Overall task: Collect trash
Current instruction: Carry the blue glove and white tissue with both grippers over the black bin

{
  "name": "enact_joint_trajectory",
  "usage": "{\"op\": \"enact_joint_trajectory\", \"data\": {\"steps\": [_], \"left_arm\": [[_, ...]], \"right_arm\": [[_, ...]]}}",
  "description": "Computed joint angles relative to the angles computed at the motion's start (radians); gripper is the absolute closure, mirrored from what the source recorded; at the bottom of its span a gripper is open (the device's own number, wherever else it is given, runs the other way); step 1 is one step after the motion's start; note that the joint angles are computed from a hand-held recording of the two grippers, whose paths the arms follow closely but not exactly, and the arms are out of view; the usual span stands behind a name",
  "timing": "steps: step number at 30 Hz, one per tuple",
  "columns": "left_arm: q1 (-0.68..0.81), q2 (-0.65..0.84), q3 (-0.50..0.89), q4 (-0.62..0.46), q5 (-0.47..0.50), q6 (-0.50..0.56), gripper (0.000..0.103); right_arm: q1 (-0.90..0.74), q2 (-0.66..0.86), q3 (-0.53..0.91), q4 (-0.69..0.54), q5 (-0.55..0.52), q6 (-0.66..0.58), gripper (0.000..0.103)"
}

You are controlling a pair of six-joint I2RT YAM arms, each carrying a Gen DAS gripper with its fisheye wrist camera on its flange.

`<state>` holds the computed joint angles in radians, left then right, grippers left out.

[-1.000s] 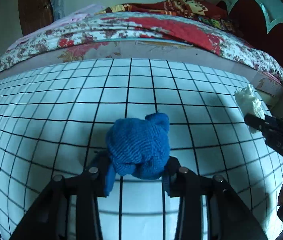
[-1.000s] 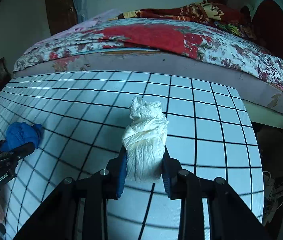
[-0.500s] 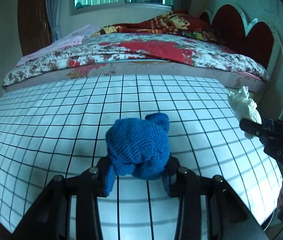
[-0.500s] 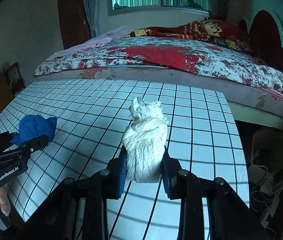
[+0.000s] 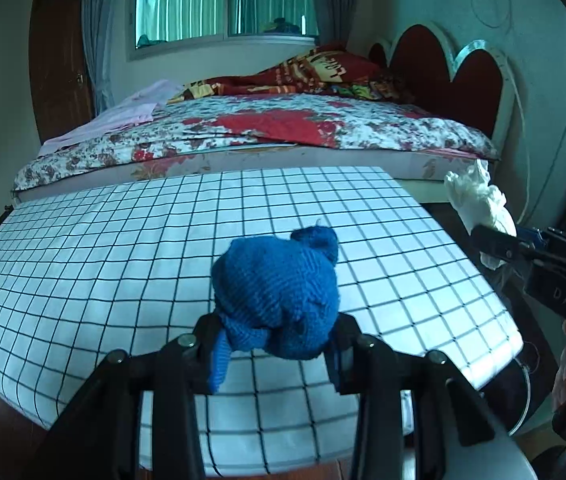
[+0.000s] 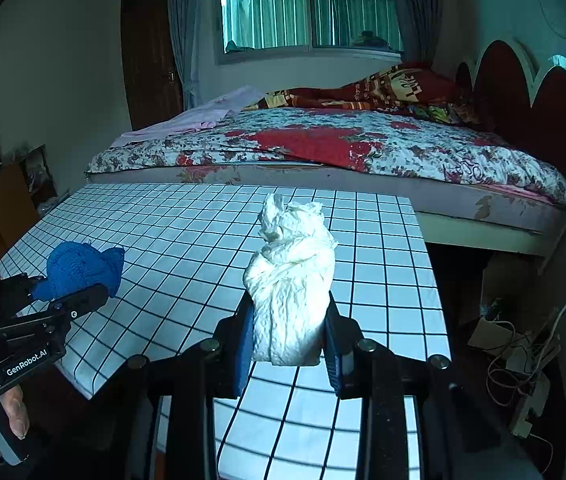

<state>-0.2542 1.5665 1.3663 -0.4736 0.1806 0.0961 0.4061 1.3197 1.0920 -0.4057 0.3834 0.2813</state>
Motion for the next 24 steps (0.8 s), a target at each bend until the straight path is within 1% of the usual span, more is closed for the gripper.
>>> {"op": "enact_joint_trajectory", "data": {"steps": [1, 3, 4, 8, 12, 14, 15, 16, 17, 23, 24], "left_arm": [[-0.008, -0.021, -0.016, -0.003, 0.000, -0.002, 0.064], [-0.022, -0.058, -0.044, -0.004, 0.003, -0.006, 0.064], [-0.032, -0.075, -0.057, -0.005, 0.003, -0.006, 0.064], [-0.090, -0.138, -0.103, -0.011, 0.001, -0.012, 0.064], [-0.163, -0.192, -0.151, -0.011, -0.010, -0.034, 0.064], [-0.212, -0.207, -0.168, -0.006, -0.017, -0.045, 0.064], [-0.239, -0.215, -0.176, -0.005, -0.022, -0.049, 0.064], [-0.264, -0.219, -0.180, -0.003, -0.029, -0.054, 0.064], [-0.288, -0.224, -0.186, -0.003, -0.036, -0.058, 0.064], [-0.433, -0.232, -0.197, 0.005, -0.065, -0.084, 0.064], [-0.454, -0.231, -0.199, 0.007, -0.069, -0.089, 0.064]], "right_arm": [[0.000, 0.000, 0.000, 0.000, 0.000, 0.000, 0.071], [0.033, -0.082, -0.046, -0.039, 0.041, 0.032, 0.071], [0.032, -0.085, -0.051, -0.033, 0.038, 0.029, 0.071], [0.049, -0.213, -0.117, -0.096, 0.080, 0.076, 0.071], [0.061, -0.389, -0.187, -0.210, 0.138, 0.135, 0.071], [0.064, -0.416, -0.196, -0.229, 0.148, 0.144, 0.071], [0.067, -0.455, -0.209, -0.257, 0.161, 0.155, 0.071], [0.085, -0.514, -0.220, -0.329, 0.199, 0.194, 0.071], [0.082, -0.524, -0.229, -0.318, 0.194, 0.185, 0.071], [0.104, -0.693, -0.257, -0.512, 0.275, 0.276, 0.071], [0.114, -0.746, -0.257, -0.594, 0.304, 0.317, 0.071]]}}
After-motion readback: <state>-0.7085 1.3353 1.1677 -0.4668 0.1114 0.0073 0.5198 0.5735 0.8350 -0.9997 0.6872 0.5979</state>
